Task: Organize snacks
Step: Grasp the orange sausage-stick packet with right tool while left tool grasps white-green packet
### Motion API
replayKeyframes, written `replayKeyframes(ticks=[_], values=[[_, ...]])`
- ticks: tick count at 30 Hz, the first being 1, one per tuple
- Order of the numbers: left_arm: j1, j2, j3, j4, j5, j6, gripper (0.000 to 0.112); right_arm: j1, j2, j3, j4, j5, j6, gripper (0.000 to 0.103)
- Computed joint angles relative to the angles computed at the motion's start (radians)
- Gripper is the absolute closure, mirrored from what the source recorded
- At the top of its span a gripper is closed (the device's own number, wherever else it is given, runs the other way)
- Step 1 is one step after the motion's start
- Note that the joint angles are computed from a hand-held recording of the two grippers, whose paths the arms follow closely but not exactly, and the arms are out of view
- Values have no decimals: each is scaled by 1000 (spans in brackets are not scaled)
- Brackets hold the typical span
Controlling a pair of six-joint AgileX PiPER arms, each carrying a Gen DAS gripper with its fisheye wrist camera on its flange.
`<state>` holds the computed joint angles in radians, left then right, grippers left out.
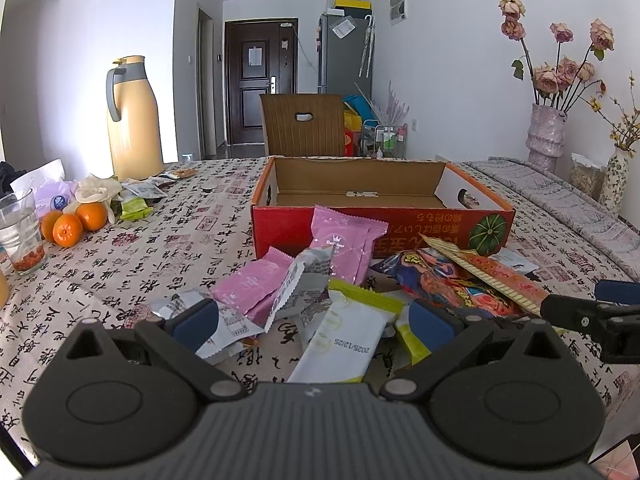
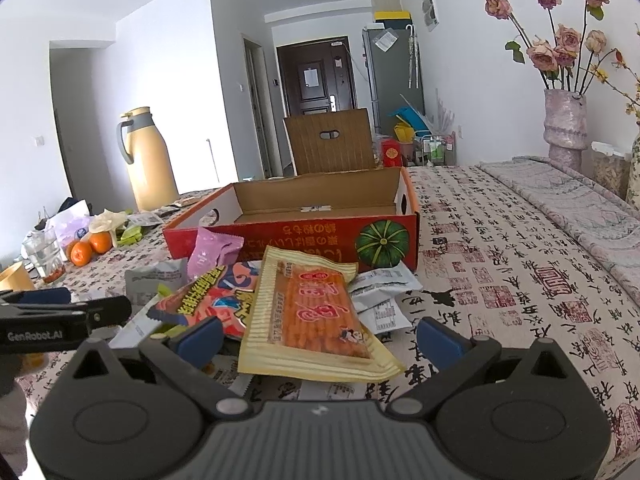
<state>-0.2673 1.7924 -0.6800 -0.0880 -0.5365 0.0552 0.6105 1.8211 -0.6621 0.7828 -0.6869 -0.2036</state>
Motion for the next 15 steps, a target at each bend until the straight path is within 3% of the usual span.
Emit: replayKeyframes(ticks=[9, 15], values=[[12, 19, -50, 13, 33, -17, 9, -65, 15, -56, -85, 57, 48, 0], [18, 41, -80, 2, 59, -11, 9, -173, 71, -198, -175, 258, 66, 2]])
